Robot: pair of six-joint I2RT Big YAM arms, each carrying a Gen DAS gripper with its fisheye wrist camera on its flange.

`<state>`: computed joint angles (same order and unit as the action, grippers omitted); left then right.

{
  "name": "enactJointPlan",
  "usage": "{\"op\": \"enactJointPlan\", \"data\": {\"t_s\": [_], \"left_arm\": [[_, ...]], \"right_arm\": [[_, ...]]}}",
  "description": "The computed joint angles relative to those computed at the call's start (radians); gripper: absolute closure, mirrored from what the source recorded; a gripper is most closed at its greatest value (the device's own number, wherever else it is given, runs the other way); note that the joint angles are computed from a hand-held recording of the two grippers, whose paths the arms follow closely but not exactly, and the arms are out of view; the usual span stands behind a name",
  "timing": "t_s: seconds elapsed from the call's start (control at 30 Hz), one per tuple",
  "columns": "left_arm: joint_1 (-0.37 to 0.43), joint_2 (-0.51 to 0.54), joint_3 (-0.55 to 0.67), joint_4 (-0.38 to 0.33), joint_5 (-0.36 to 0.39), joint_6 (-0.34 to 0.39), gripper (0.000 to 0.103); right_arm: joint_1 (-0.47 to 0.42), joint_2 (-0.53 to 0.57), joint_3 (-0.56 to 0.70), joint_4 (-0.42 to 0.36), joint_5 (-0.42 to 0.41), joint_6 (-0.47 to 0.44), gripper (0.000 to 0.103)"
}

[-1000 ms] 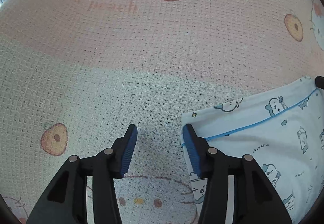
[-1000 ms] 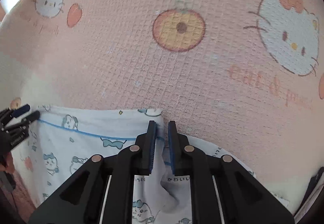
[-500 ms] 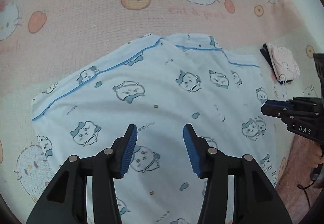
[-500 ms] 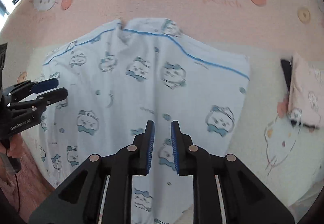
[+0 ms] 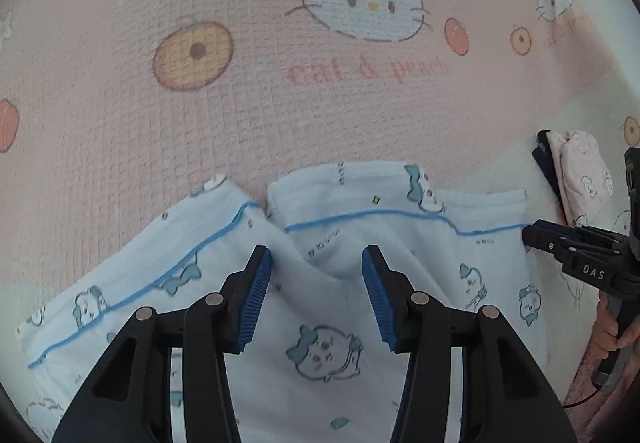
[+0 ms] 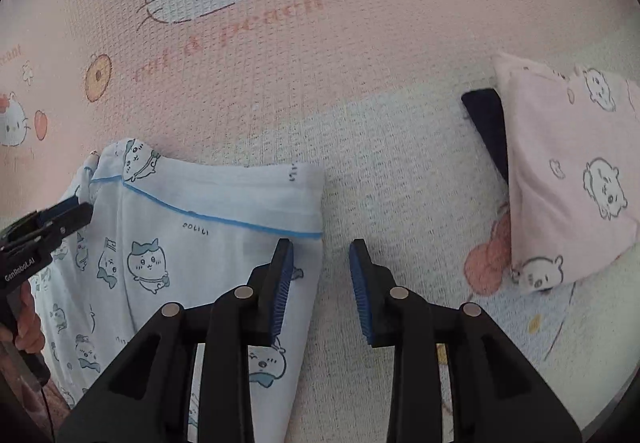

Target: Fold clothes

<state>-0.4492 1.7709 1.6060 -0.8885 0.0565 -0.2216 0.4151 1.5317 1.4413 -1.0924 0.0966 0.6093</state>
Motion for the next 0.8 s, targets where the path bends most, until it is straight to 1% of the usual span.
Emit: {"op": "enactJointPlan", "data": {"t_s": [0.07, 0.13, 0.2, 0.23, 0.37, 0.43, 0.57, 0.6, 0.67, 0.7, 0.73, 0.8], "left_arm": [[0.001, 0.001, 0.002, 0.019, 0.035, 0.018, 0.053], [-0.006, 0.020, 0.020, -0.029, 0.015, 0.050, 0.053], [-0.019, 0.036, 0.037, -0.110, -0.058, 0.072, 0.054], [-0.020, 0.031, 0.034, -0.125, -0.079, 0.070, 0.054], [-0.022, 0.012, 0.023, -0.181, -0.163, 0.052, 0.054], [-0.014, 0.007, 0.026, -0.194, -0.165, 0.019, 0.054], [-0.003, -0.001, 0.038, -0.207, -0.175, -0.035, 0.054], [-0.008, 0.001, 0.046, -0.215, -0.195, -0.031, 0.054], [-0.021, 0.026, 0.074, -0.266, -0.253, -0.011, 0.054], [-0.027, 0.037, 0.087, -0.288, -0.278, -0.003, 0.053], [-0.028, 0.037, 0.082, -0.289, -0.277, -0.007, 0.053], [-0.021, 0.026, 0.065, -0.284, -0.251, -0.021, 0.053]], "right_arm": [[0.005, 0.000, -0.003, 0.014, 0.020, -0.017, 0.073], [0.009, 0.001, -0.006, 0.021, 0.022, -0.016, 0.072], [0.016, 0.003, 0.001, 0.013, 0.021, -0.021, 0.072], [0.020, 0.003, 0.003, 0.009, 0.021, -0.026, 0.072], [0.040, 0.028, 0.039, -0.039, 0.088, -0.041, 0.071], [0.039, 0.033, 0.052, -0.058, 0.105, -0.037, 0.070], [0.002, 0.048, 0.066, -0.064, 0.012, -0.030, 0.070], [0.001, 0.053, 0.072, -0.063, 0.013, -0.046, 0.070], [0.003, 0.056, 0.076, -0.054, 0.019, -0.075, 0.070], [0.006, 0.056, 0.073, -0.046, 0.020, -0.075, 0.070], [0.008, 0.055, 0.069, -0.037, 0.022, -0.075, 0.069], [0.013, 0.039, 0.048, -0.015, 0.029, -0.064, 0.069]]}}
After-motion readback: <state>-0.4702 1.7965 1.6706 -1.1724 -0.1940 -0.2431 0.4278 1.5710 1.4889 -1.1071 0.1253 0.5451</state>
